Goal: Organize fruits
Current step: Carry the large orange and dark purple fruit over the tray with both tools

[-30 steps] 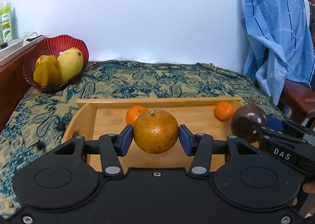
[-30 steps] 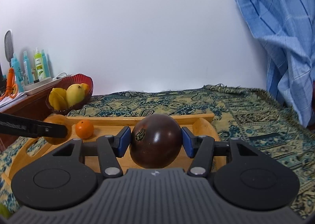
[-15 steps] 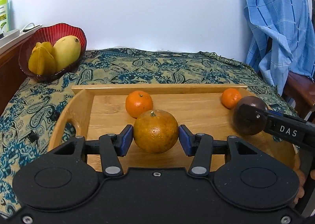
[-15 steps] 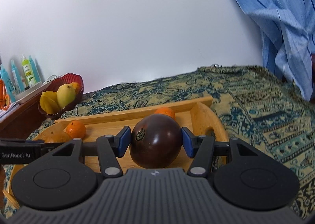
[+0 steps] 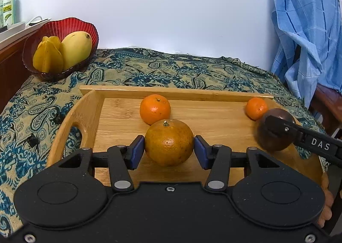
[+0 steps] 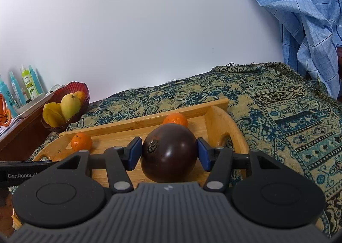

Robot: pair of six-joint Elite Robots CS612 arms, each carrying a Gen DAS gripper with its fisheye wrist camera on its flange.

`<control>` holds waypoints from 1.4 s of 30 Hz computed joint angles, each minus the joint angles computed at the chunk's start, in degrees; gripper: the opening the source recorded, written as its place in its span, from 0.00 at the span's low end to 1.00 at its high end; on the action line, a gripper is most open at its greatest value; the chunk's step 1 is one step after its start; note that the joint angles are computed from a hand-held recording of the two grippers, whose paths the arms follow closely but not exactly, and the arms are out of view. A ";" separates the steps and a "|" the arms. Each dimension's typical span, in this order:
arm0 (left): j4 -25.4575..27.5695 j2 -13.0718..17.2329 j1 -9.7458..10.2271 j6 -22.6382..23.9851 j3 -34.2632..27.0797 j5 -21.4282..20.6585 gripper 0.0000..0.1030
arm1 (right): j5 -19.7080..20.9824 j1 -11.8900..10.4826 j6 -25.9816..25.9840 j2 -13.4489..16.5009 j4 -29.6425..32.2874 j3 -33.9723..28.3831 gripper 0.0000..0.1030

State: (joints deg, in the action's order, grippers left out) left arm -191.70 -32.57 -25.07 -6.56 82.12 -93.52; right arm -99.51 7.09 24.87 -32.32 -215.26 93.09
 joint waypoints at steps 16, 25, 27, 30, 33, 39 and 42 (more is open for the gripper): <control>0.39 0.51 -0.24 0.70 -1.09 1.49 0.47 | -0.05 -0.05 0.17 -0.03 0.52 -0.14 0.57; 0.16 0.61 -0.22 1.45 -1.07 1.50 0.48 | -0.12 -0.03 0.20 0.00 0.44 -0.14 0.57; 0.18 0.55 -0.21 1.40 -1.01 1.41 0.48 | -0.12 -0.03 0.21 0.00 0.43 -0.14 0.58; 0.33 0.52 -0.18 1.36 -1.02 1.24 0.49 | -0.18 -0.02 0.33 -0.01 0.33 -0.06 0.58; 0.52 0.50 -0.15 1.47 -1.02 1.14 0.49 | -0.23 -0.02 0.46 -0.03 0.04 0.15 0.58; 0.72 0.44 -0.11 1.53 -1.01 1.01 0.50 | -0.70 0.17 -0.76 -0.08 0.08 0.19 0.58; 0.76 0.43 -0.08 1.23 -1.02 0.86 0.50 | -0.72 0.16 -0.65 -0.09 0.17 0.15 0.59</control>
